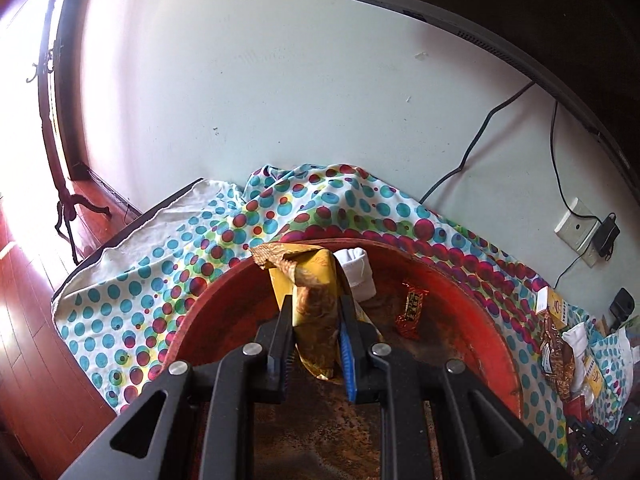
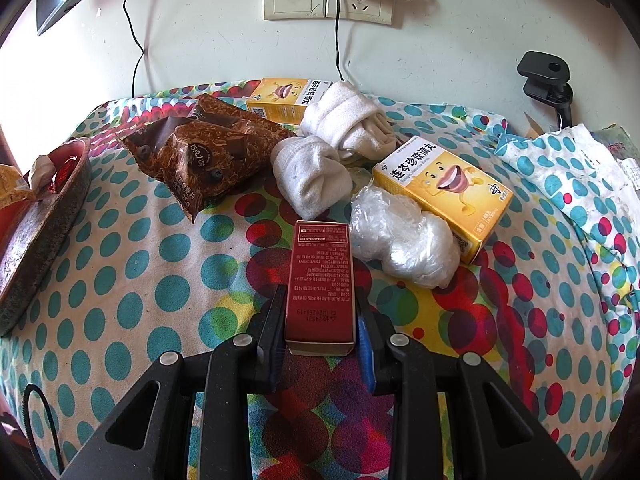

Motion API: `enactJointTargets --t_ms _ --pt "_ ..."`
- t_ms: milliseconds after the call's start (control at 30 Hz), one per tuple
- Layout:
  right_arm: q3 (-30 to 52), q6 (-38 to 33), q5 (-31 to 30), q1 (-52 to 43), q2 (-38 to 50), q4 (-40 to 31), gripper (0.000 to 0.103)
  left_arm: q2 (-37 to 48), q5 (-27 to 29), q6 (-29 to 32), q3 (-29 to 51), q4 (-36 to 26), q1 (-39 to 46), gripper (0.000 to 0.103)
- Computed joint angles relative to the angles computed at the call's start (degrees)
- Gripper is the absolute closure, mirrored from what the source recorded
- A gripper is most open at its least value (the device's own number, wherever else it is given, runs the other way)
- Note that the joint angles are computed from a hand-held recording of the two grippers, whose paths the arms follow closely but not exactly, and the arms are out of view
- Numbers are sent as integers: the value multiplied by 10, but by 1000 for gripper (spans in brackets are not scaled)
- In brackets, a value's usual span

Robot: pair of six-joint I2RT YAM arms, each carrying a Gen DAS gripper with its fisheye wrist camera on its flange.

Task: Organize objects
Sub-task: 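Carry the yellow packet with left tool into the tray and release while right holds box, then carry the red medicine box with right tool into the tray and release it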

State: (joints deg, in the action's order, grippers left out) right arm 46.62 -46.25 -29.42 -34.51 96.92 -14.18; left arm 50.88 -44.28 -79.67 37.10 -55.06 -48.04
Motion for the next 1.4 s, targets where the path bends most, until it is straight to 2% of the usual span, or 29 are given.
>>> enactJointTargets --t_ms 200,467,667,867,1000,1167,1400 --pt "-1 0 0 1 -1 0 75 -46 26 4 -27 -4 25 79" --pt "0 -1 1 0 0 2 75 -57 79 -11 -31 -32 57 57" --pt "-3 0 2 1 -2 3 75 -26 54 -53 12 -99 21 50" --pt "-2 -1 1 0 -1 3 75 11 23 -97 57 -175 -21 46" --pt "-1 -3 1 -1 0 3 75 26 2 -120 76 -200 -46 46" --pt "-3 -2 1 0 -1 5 75 65 -28 -82 100 -165 -78 46" --pt "-13 -13 -36 -22 -14 9 75 179 -62 39 149 -47 -112 46"
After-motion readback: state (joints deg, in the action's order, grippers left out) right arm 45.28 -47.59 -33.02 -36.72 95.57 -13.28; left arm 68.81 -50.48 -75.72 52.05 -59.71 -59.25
